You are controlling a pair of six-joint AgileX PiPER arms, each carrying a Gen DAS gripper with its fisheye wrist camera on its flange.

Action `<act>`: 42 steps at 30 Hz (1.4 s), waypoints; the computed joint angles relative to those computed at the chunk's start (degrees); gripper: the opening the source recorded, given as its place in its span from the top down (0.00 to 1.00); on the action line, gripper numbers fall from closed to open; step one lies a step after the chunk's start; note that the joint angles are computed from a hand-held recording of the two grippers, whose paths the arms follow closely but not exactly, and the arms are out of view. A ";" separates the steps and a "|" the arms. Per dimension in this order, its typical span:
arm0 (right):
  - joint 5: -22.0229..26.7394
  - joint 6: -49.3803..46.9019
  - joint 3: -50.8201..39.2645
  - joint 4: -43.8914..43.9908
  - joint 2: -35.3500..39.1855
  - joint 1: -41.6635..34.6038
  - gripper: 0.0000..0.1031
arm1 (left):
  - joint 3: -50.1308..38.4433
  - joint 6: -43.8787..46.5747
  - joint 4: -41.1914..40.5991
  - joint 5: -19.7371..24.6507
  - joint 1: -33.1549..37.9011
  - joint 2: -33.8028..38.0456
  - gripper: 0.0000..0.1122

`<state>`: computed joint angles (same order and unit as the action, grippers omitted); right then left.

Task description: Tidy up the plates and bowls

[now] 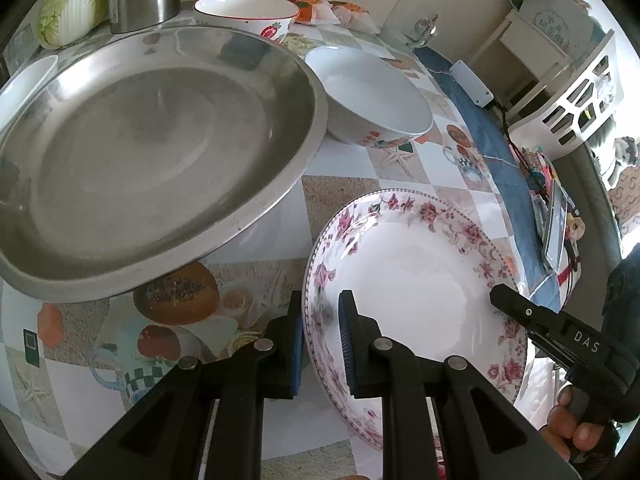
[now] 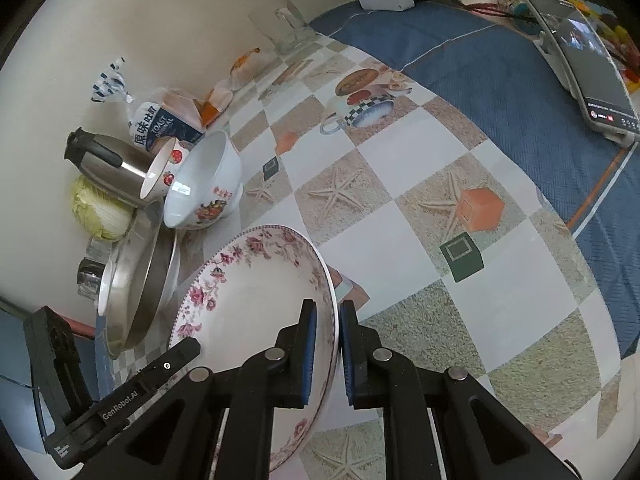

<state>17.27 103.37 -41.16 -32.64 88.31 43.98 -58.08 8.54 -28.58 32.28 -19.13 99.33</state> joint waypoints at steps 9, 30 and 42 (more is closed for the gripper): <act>1.52 6.77 0.48 -6.72 -1.69 1.63 0.88 | 0.72 2.97 -1.96 -0.52 0.60 -3.15 0.85; 7.89 11.76 -3.65 -13.52 -3.28 4.91 0.87 | -0.15 8.39 -3.63 -3.30 1.89 -9.07 0.85; 11.93 3.58 -12.58 -9.62 -0.04 4.05 0.87 | -4.14 16.65 -11.32 -1.39 7.71 -6.59 0.85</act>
<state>29.20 106.95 -53.74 -42.26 88.27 48.03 -62.22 25.19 -39.89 30.89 -11.41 92.73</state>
